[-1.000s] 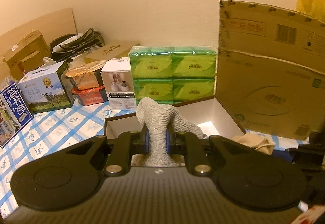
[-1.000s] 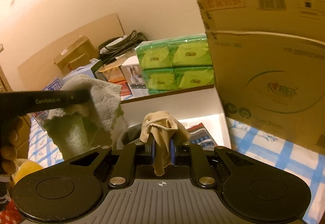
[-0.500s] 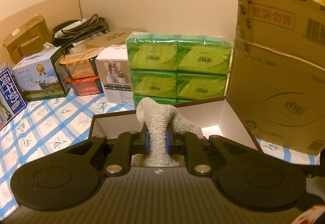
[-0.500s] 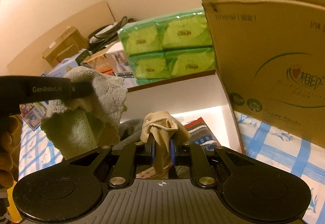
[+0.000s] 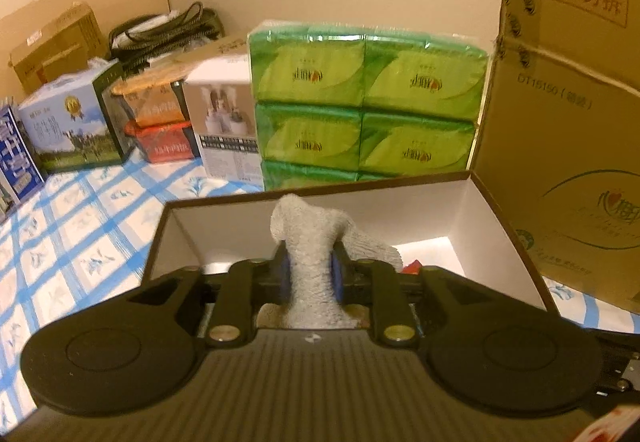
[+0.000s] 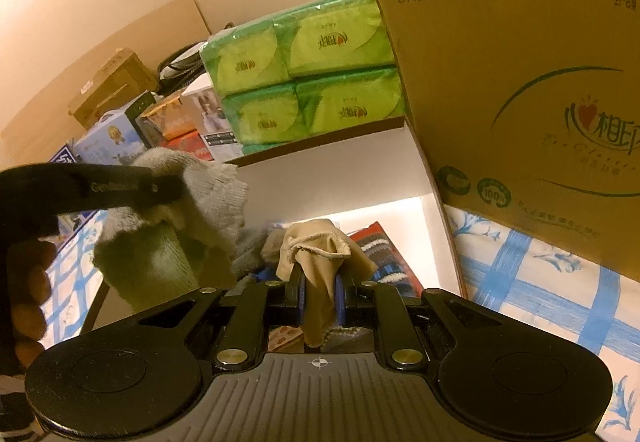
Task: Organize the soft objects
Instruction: 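Lower the grey towel into the box and open the left tool while the right holds the sock, then lower the beige sock into the box and open the right tool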
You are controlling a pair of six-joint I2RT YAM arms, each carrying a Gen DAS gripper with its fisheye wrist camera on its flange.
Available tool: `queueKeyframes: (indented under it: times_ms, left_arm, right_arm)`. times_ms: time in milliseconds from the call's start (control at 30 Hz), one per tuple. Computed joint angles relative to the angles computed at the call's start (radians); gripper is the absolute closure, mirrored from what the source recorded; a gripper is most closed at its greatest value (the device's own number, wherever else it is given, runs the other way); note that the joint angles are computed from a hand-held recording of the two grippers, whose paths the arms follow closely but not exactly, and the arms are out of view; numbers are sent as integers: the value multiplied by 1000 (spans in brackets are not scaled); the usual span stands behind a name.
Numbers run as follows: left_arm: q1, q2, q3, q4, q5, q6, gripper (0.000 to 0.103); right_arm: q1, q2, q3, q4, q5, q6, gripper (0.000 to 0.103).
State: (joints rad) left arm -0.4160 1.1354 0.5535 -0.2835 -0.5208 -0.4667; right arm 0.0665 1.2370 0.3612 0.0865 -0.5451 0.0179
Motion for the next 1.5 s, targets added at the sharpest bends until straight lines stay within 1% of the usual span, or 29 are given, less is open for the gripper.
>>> queueKeyframes:
  times_ms: [67, 200, 600, 700, 767, 800, 833, 867, 900, 967, 1000, 1267, 1400, 1500]
  left_arm:
    - [10, 6, -12, 12, 10, -9, 61]
    - [27, 30, -17, 6, 5, -10, 60]
    - [69, 22, -43, -21, 31, -29, 60]
    - [72, 18, -48, -19, 31, -27, 60]
    - [77, 14, -49, -20, 34, -27, 60]
    - [80, 10, -51, -20, 34, -28, 60]
    - [86, 7, -50, -23, 36, -25, 60]
    - [90, 3, -53, -23, 38, -23, 60]
    - [93, 1, -54, -23, 40, -21, 60]
    - [98, -3, -56, -29, 41, -18, 60]
    - [101, -6, -59, -28, 43, -16, 60]
    - [96, -32, -79, -55, 49, -40, 60]
    - [73, -69, -80, -107, 41, -75, 60]
    - [39, -117, -76, -166, 29, -106, 60]
  right_arm:
    - [3, 13, -2, 11, -1, 0, 88]
    - [13, 31, -8, 36, 1, 7, 88]
    - [92, 68, -17, 93, 29, 63, 88]
    - [107, 82, -15, 113, 24, 87, 88]
    - [109, 95, -24, 159, -1, 115, 88]
    - [110, 105, -22, 175, -10, 134, 81]
    - [113, 115, -16, 182, -15, 154, 67]
    - [115, 121, -14, 193, -11, 180, 60]
    - [115, 124, -19, 219, -11, 204, 49]
    - [108, 123, -35, 271, -22, 228, 47]
    - [110, 120, -31, 263, -16, 228, 47]
    - [102, 90, -31, 171, 26, 166, 47]
    - [75, 48, -48, 124, 20, 141, 47]
    - [50, -15, -56, 59, 12, 127, 44]
